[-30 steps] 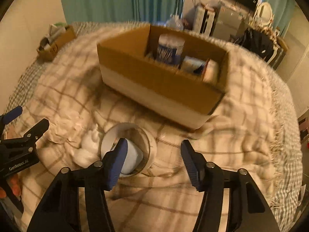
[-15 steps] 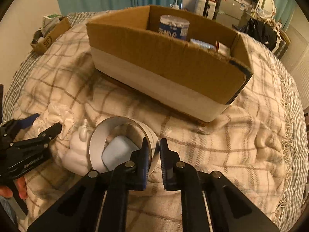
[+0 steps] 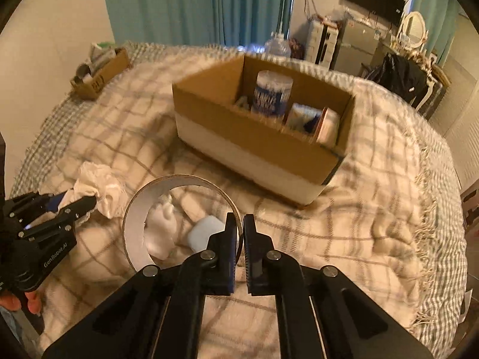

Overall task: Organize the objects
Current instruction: 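Grasp the white cloth with the left tool while the right tool grasps the white tape roll, then carry the cloth and tape roll into the cardboard box and open both tools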

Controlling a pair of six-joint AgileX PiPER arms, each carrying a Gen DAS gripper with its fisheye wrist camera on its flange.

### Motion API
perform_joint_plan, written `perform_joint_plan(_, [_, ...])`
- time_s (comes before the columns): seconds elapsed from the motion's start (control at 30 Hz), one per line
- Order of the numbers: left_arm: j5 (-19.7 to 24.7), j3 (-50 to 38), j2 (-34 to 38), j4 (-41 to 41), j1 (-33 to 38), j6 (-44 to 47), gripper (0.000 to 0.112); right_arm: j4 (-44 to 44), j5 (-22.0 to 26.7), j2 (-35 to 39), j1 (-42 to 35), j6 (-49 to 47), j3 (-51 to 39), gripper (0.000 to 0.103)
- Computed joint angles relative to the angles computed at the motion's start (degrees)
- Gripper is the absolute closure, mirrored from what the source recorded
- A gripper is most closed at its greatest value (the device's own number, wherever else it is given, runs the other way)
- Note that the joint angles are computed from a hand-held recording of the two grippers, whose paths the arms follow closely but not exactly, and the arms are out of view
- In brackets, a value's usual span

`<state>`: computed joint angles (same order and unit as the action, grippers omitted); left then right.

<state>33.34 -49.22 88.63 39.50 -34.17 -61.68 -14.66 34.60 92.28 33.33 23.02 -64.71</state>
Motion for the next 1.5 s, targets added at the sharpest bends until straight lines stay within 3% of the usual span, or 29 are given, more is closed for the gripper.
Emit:
perform_joint_plan(0.27, [6.1,-7.8,-5.9,-5.5,-2.0,8.2,0.091,-4.7,7.3,-9.4,0.3,0.6,-3.7,0.099])
perform_joint_plan(0.47, [11.4,-20.7,-2.6,-7.4,-3.4,14.1,0.091,-1.8,10.9,-10.2,-4.0,-6.7,-12.1,0.099])
perform_joint_plan(0.7, [12.5,-37.5,6.9,-11.7,-1.3,23.9,0.091,0.7,14.7,-1.1,-9.8,-14.0,-27.7,0.099])
perform_joint_plan(0.93, [12.8,-54.6,22.5,-14.1,1.2,31.0,0.091,5.4,15.6,12.1,-14.7,-18.6,-40.2,0.099])
perform_joint_plan(1.27, [12.4,-66.4,37.5,-20.4,4.6,38.2,0.091,8.3,17.2,31.0,-17.2,-20.3,-53.4,0.099])
perform_joint_plan(1.5, [10.5,-64.4,38.5,-23.3,5.9,40.7,0.088,12.0,14.4,33.1,-17.7,-20.5,-51.2,0.097])
